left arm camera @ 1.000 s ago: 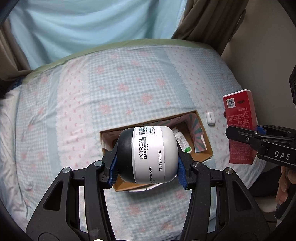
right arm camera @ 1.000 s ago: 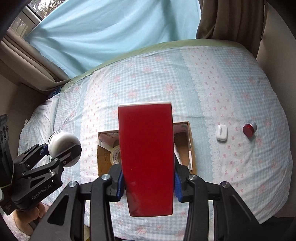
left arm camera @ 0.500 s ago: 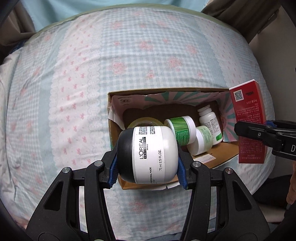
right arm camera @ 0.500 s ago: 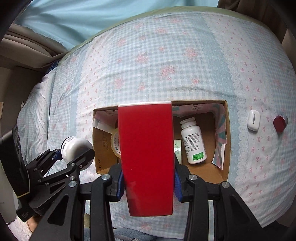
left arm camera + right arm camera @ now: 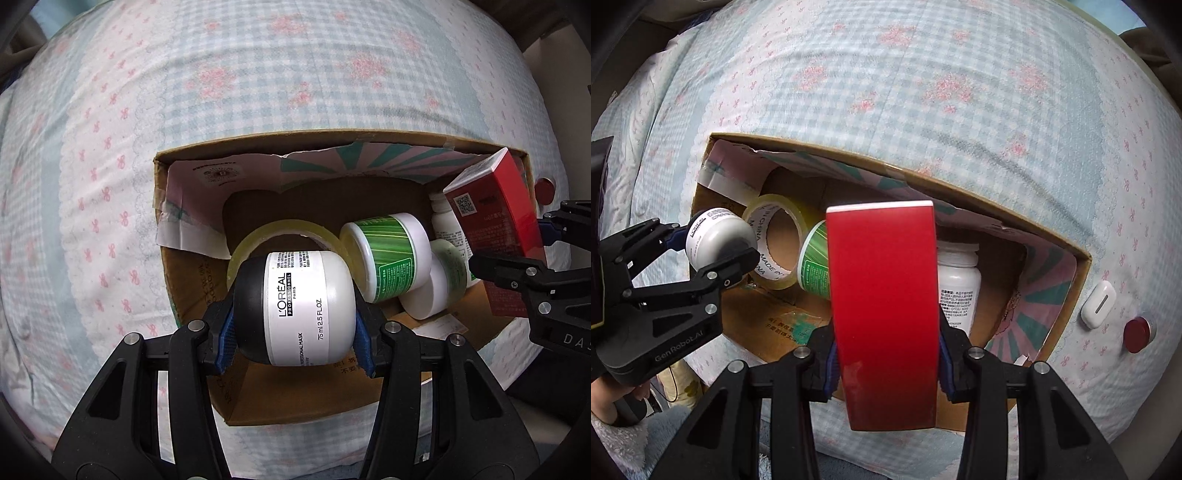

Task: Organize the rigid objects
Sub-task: 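Carry the red box and L'Oreal jar into the cardboard box and open both tools, then lift both tools out of the box toward the earbud case and PROVA jar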

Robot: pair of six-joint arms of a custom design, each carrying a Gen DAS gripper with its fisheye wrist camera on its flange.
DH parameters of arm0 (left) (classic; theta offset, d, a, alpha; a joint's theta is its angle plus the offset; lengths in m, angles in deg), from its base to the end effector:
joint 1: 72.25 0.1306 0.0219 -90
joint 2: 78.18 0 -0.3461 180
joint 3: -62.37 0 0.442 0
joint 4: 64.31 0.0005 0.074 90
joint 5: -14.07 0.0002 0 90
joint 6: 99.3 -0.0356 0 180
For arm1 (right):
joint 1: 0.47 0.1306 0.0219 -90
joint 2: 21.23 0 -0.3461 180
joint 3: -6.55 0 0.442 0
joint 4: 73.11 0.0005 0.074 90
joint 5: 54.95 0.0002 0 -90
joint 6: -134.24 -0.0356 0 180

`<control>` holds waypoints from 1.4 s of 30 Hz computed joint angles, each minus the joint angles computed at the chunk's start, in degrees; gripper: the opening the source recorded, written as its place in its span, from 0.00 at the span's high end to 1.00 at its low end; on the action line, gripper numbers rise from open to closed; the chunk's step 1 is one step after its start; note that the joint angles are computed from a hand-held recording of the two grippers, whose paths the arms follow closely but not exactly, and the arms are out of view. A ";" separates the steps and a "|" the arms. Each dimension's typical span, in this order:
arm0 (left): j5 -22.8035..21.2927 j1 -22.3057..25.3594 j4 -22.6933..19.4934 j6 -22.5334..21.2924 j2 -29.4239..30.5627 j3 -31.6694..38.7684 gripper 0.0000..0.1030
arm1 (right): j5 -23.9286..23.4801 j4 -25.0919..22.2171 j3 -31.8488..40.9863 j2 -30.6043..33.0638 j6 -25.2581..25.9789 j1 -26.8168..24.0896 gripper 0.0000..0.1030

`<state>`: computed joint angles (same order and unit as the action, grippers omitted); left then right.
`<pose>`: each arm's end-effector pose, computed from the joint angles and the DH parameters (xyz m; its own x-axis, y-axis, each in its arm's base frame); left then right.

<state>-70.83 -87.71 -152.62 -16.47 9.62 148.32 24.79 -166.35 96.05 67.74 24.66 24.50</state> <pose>0.4326 -0.1235 0.3527 -0.9232 0.3843 -0.0083 0.3835 0.9193 -0.0885 0.4076 0.1962 0.3718 -0.9898 -0.0972 0.1042 -0.0807 0.9851 0.1518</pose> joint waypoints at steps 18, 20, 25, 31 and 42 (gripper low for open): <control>-0.97 -3.98 -0.27 -3.98 0.13 -0.66 0.00 | -3.24 0.67 0.16 1.41 -0.04 -2.99 0.00; -1.02 -4.11 -0.47 -3.52 0.33 -0.80 0.00 | -1.57 -0.95 -0.02 1.21 -0.99 -3.26 0.00; -0.93 -4.58 -0.67 -2.35 0.27 -0.40 0.00 | -2.66 -1.21 -2.08 -0.97 -3.44 -3.83 0.00; -1.21 -4.96 -1.39 -1.78 -2.45 -0.44 0.00 | -2.33 -0.86 -1.65 -2.02 -6.07 -2.47 0.00; 0.12 -1.60 -4.66 -2.36 -9.47 3.02 0.00 | 2.10 -3.04 2.57 -6.42 -10.10 0.31 0.00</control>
